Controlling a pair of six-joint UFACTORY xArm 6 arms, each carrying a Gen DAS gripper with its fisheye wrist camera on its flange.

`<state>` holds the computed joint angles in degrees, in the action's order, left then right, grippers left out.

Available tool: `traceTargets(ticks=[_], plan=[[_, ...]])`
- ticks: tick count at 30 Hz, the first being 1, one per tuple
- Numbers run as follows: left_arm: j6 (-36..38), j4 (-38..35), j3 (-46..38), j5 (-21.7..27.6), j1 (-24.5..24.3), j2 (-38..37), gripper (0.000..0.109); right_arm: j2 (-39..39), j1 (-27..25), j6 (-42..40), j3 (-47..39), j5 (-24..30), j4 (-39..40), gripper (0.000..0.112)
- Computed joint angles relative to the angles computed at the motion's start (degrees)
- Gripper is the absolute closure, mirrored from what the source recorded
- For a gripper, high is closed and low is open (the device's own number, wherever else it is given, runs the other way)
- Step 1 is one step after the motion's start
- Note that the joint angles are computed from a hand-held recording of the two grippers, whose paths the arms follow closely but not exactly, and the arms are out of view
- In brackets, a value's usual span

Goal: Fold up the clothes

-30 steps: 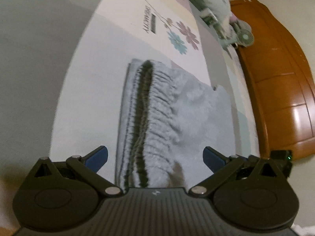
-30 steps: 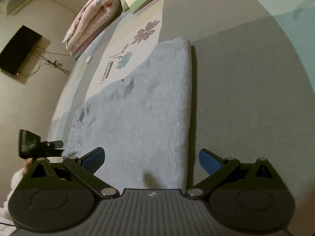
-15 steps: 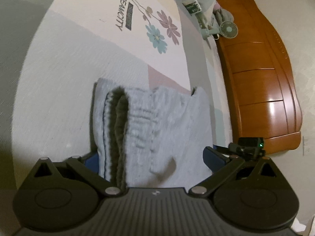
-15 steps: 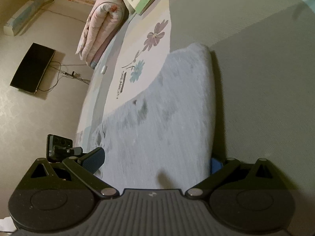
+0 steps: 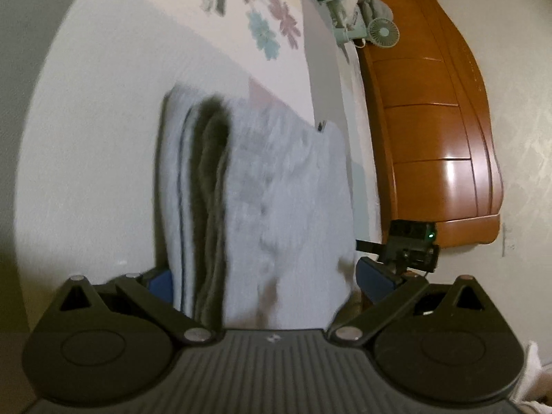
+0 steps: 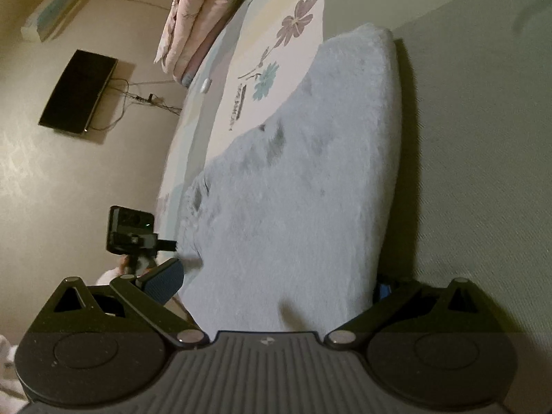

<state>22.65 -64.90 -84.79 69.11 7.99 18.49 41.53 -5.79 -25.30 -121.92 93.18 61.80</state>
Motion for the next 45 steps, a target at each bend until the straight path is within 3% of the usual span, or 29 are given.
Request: traceTargets(ticks=[4,11,15,18,20,21,22,23,25,27,33,36,40,45], plan=[[-0.3,0.1,-2.7,-0.5,-0.9,1.9,0.007,3.6,1.1,1.3,-4.7,-0.2,1.6,0.009],[5.5,-7.8,6.7,0.5,1.7,-3.4,0.009,2.2,-0.6,-3.8,-0.4,0.9,5.4,0.011],[6.2,-9.4,3.6,0.5,1.3,-0.6,0.009,4.2,-1.0,-3.2,-2.2,1.4,7.6,0.015],[5.1,-6.1,0.4,-0.7,-0.2,1.0,0.010,3.9,-1.0,-3.4,-1.5,0.6,8.2,0.016],[4.4,-3.5,0.2,-1.8,-0.9,0.5,0.019,2.4,-0.7,-5.0,0.5,-1.3,6.3,0.023],[4.6,-2.7,1.6,-2.7,-0.9,-0.5,0.026,1.6,-0.6,-5.7,1.5,-2.3,5.3,0.035],[4.7,-2.0,2.9,-3.6,-0.9,-1.5,0.041,0.8,-0.5,-6.5,2.5,-3.3,4.4,0.047],[4.3,-1.9,4.2,-4.4,-0.5,-2.2,0.053,0.9,-0.8,-6.0,3.1,-3.7,5.0,0.053],[4.2,-3.3,6.8,-5.3,0.3,-3.2,0.069,1.3,-1.5,-5.0,4.2,-4.3,6.6,0.072],[4.2,-4.0,8.1,-5.6,0.7,-3.7,0.069,2.1,-1.6,-2.6,3.7,-5.1,6.5,0.086],[3.5,-2.3,6.1,-4.6,0.4,-2.3,0.070,2.0,0.8,-2.7,2.4,-6.5,3.2,0.087],[4.2,-2.5,7.6,-6.4,-0.2,-3.5,0.071,0.8,1.5,-3.7,4.4,-8.8,2.1,0.103],[2.8,-1.7,9.1,-9.4,-1.4,-5.1,0.072,-2.2,2.7,-4.6,7.8,-12.2,-0.1,0.101],[-1.9,4.6,9.3,-12.1,-3.5,-8.3,0.076,-6.9,4.2,-7.6,12.2,-16.7,-3.0,0.100]])
